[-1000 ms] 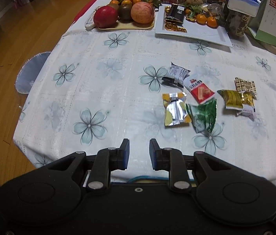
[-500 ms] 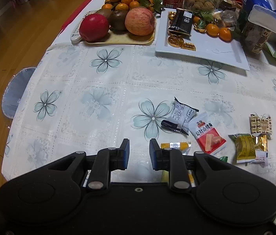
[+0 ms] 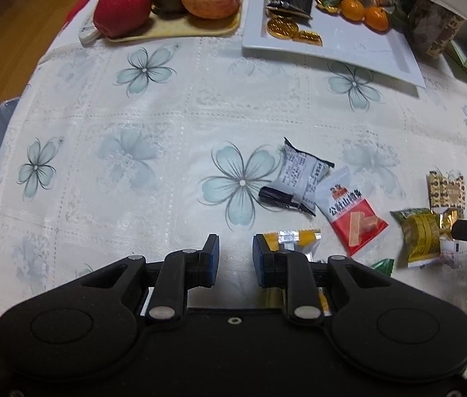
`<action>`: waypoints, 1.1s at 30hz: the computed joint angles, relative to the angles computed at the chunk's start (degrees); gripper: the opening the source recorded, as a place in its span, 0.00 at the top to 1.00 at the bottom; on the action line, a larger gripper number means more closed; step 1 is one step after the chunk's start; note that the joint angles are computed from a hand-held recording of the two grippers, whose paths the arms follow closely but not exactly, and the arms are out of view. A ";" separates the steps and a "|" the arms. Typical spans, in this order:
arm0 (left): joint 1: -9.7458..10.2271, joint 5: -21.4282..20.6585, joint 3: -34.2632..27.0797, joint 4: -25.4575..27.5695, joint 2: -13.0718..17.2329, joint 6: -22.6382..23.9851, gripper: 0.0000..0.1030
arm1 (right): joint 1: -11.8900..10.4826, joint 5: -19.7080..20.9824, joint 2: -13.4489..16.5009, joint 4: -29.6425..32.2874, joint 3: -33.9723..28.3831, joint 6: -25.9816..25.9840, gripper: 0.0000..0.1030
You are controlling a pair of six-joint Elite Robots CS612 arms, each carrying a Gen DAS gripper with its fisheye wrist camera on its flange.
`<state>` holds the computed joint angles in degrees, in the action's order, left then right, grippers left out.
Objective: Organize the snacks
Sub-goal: 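Move both open grippers back to the snack pile, then grasp the yellow-silver packet with the left gripper while the right gripper grasps the white HAWTHORN STRIP packet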
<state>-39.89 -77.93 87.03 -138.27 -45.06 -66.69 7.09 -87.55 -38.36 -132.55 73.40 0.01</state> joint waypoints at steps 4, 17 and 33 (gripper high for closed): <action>0.18 -3.63 -0.52 -2.48 0.89 1.02 0.68 | 0.33 -0.06 -0.05 -1.28 0.53 -0.13 0.24; -0.10 -5.84 -1.56 -2.60 2.09 3.34 0.68 | 1.30 -7.12 2.01 -0.17 -1.06 0.68 0.25; 0.35 -6.13 -0.93 -1.98 1.75 0.36 0.68 | 0.45 -5.33 0.48 -0.22 0.39 7.14 0.31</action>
<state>-39.54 -84.06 86.10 -140.26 -43.31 -66.33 7.55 -92.88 -37.88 -132.78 73.79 7.15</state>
